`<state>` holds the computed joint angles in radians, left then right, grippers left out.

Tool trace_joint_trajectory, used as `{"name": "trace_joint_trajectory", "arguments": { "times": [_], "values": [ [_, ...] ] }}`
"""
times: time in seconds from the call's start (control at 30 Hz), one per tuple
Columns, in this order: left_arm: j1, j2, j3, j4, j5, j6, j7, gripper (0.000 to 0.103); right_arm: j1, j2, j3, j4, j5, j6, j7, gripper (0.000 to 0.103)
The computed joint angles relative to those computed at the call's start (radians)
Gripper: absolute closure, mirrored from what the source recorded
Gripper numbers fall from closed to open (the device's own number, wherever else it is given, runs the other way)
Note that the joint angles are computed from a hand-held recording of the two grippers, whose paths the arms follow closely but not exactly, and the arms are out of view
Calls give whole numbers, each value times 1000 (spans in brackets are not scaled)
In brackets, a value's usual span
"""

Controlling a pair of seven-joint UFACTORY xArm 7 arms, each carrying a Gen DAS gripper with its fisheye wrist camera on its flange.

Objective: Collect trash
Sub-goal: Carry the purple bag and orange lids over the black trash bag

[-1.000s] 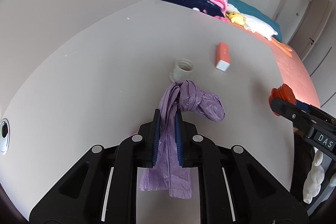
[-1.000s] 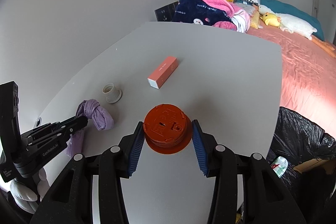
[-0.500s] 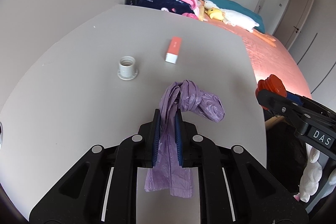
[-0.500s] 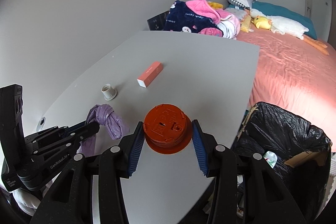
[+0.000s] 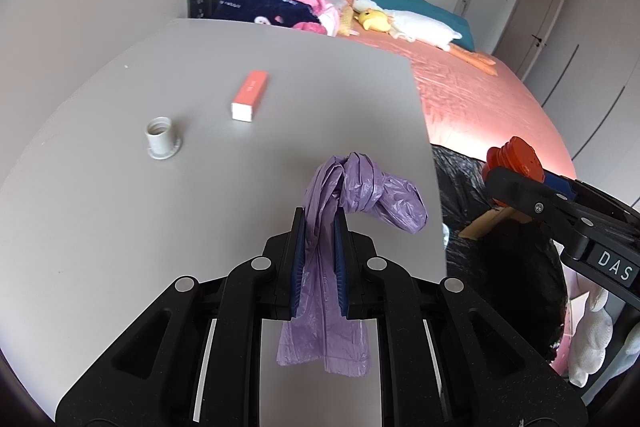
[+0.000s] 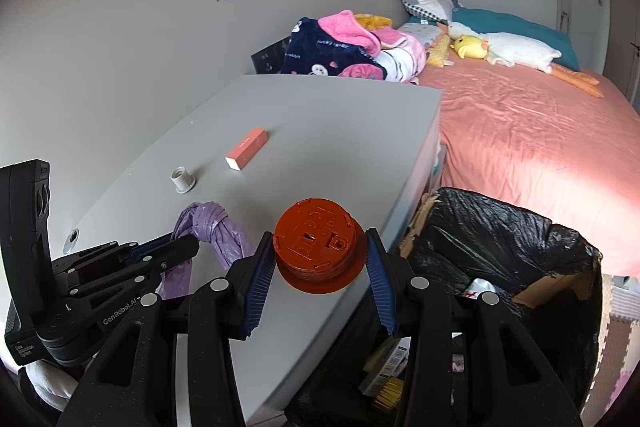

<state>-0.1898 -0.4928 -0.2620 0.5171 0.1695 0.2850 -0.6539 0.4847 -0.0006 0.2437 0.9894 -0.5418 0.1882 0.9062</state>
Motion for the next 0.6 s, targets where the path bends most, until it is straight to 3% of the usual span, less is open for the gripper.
{"name": "trace_joint_trajectory", "arguments": {
  "times": [0.6],
  "values": [
    [-75,166,-31,136,26,-32,-3,90,-153,-168,49,-164,17,-11,33,56]
  ]
}}
